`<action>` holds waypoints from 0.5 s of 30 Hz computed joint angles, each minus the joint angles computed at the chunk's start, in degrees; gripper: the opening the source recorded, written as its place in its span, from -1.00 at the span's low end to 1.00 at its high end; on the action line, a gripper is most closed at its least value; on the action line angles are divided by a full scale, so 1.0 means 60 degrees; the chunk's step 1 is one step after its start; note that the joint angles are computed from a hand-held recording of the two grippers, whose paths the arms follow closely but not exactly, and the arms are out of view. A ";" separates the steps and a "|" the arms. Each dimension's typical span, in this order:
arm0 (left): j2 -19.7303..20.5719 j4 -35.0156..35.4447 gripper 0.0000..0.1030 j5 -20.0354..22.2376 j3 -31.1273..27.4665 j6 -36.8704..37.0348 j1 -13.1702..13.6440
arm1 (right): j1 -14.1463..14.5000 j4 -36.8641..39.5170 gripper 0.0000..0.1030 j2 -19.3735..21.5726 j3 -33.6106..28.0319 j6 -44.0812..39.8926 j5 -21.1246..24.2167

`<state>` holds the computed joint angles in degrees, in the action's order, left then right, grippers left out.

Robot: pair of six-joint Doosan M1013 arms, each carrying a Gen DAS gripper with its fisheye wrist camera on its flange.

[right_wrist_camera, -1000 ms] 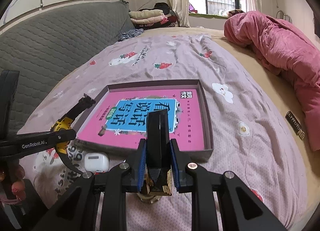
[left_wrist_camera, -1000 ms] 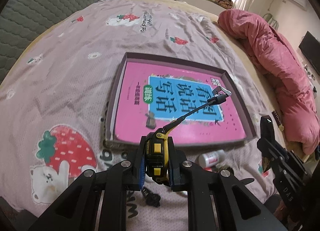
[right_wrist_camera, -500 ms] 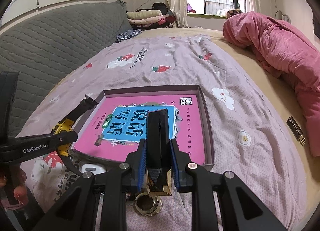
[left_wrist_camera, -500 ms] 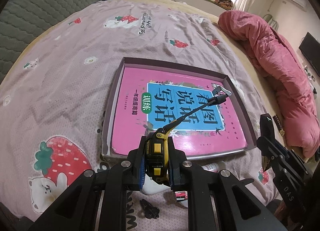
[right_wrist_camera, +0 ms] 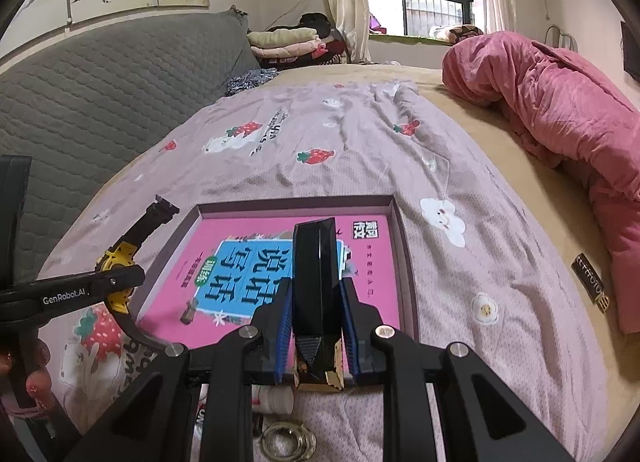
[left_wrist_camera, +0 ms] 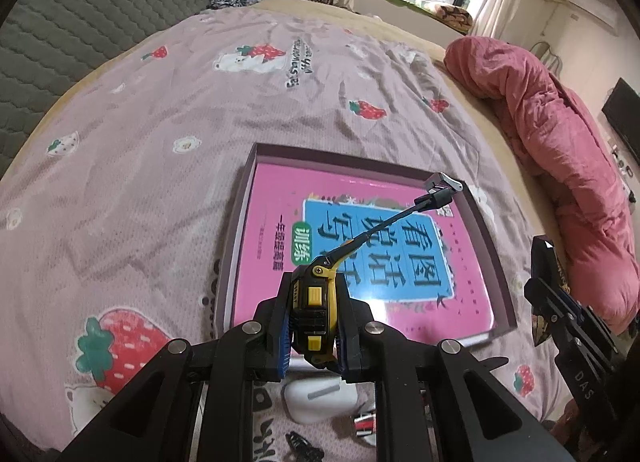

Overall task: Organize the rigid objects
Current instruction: 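Lift the tape measure with the left tool over the tray while the right tool carries the lipstick there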

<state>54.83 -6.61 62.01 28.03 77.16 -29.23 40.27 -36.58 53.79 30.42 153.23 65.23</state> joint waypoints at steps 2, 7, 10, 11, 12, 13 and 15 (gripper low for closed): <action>0.0147 0.0058 -0.66 0.0141 -0.0295 -0.0044 -0.0010 | -0.0027 0.0017 -0.56 0.0061 -0.0114 -0.0053 0.0044; 0.0599 0.0242 -0.66 0.0557 -0.1122 -0.0156 -0.0052 | -0.0107 0.0153 -0.56 0.0236 -0.0407 -0.0242 0.0223; 0.1072 0.0349 -0.66 0.1046 -0.1981 -0.0159 -0.0072 | -0.0184 0.0334 -0.56 0.0365 -0.0599 -0.0351 0.0391; 0.1253 0.0387 -0.66 0.1227 -0.2317 -0.0151 -0.0080 | -0.0207 0.0375 -0.56 0.0415 -0.0675 -0.0386 0.0460; 0.1398 0.0416 -0.66 0.1368 -0.2583 -0.0142 -0.0083 | -0.0223 0.0392 -0.56 0.0437 -0.0698 -0.0382 0.0484; 0.1590 0.0477 -0.66 0.1572 -0.2952 -0.0137 -0.0090 | -0.0245 0.0431 -0.56 0.0469 -0.0741 -0.0399 0.0501; 0.2214 0.0618 -0.66 0.2266 -0.4172 -0.0124 -0.0107 | -0.0284 0.0498 -0.56 0.0560 -0.0878 -0.0477 0.0600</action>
<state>68.12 -2.90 75.60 2.99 76.42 -29.87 38.57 -33.59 57.15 25.15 150.37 68.83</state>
